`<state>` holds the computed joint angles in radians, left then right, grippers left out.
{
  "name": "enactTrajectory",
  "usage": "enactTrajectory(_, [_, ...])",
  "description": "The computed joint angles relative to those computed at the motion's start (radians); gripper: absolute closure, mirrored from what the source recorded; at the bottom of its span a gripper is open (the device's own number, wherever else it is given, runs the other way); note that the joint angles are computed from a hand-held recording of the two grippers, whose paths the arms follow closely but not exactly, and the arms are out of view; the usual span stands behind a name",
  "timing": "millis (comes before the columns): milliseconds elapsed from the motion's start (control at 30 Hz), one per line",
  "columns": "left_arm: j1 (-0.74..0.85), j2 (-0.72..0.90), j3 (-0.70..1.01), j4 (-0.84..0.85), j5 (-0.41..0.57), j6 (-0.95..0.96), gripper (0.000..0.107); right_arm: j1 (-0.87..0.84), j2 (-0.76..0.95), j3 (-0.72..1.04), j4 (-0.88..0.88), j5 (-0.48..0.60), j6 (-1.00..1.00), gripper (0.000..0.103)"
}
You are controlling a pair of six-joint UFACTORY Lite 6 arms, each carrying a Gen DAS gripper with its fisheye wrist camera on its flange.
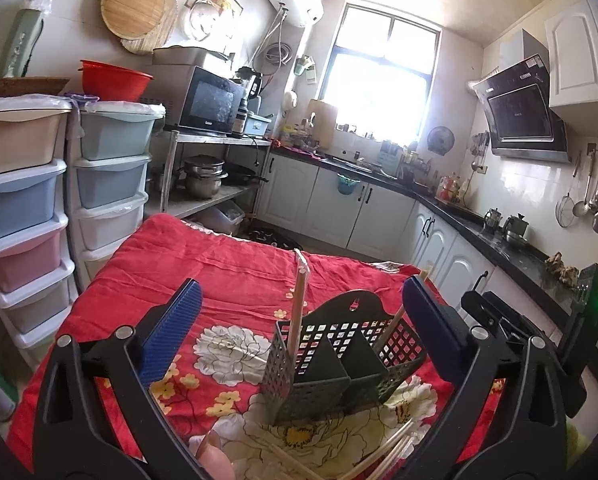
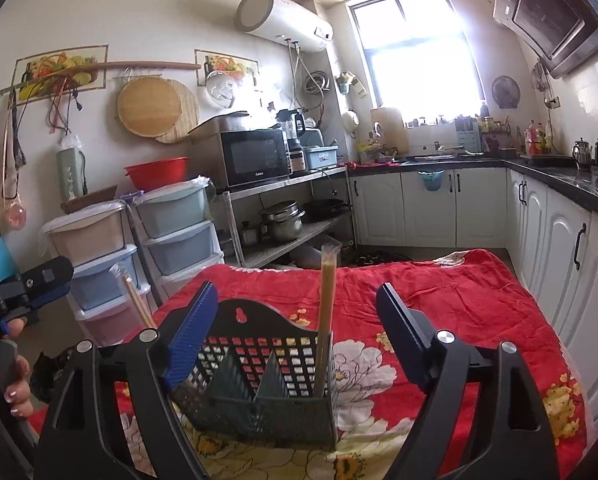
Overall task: Organize utensils
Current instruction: 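Lower the right gripper's chopsticks into the basket and open while the left gripper does likewise, then withdraw both open grippers from the basket back toward the chopstick pile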
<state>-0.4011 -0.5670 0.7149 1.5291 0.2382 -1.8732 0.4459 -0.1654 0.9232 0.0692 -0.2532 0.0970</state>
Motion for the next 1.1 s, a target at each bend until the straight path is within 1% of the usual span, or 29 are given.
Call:
enactTrajectory(100, [-0.005, -0.032, -0.028, -0.034, 0.003, 0.023, 0.015, 0.02, -0.036, -0.037, 0.064, 0.003, -0.075, 0.023])
enactTrajectory(167, [-0.009, -0.049, -0.039, -0.06, 0.01, 0.044, 0.015, 0.035, -0.059, -0.059, 0.138, 0.005, -0.158, 0.023])
enactTrajectory(300, [-0.005, -0.086, -0.069, -0.102, 0.012, 0.076, 0.015, 0.062, -0.1, -0.103, 0.216, 0.009, -0.247, 0.023])
enactTrajectory(433, [-0.005, -0.118, -0.095, -0.161, 0.013, 0.125, 0.015, 0.081, -0.125, -0.133, 0.252, 0.023, -0.296, 0.022])
enactTrajectory(533, [-0.014, -0.137, -0.111, -0.204, 0.023, 0.161, 0.015, 0.106, -0.131, -0.144, 0.338, 0.028, -0.381, 0.022])
enactTrajectory(633, [-0.018, -0.159, -0.136, -0.237, 0.026, 0.186, 0.015, 0.124, -0.142, -0.161, 0.389, 0.038, -0.429, 0.022])
enactTrajectory(733, [-0.018, -0.171, -0.154, -0.271, 0.027, 0.213, 0.015, 0.131, -0.152, -0.178, 0.39, 0.045, -0.435, 0.022])
enactTrajectory(900, [-0.021, -0.2, -0.198, -0.314, 0.032, 0.238, 0.015, 0.158, -0.17, -0.207, 0.478, 0.048, -0.529, 0.022])
enactTrajectory(1100, [0.011, -0.21, -0.247, -0.401, 0.001, 0.309, 0.015, 0.184, -0.183, -0.23, 0.603, 0.06, -0.654, 0.022])
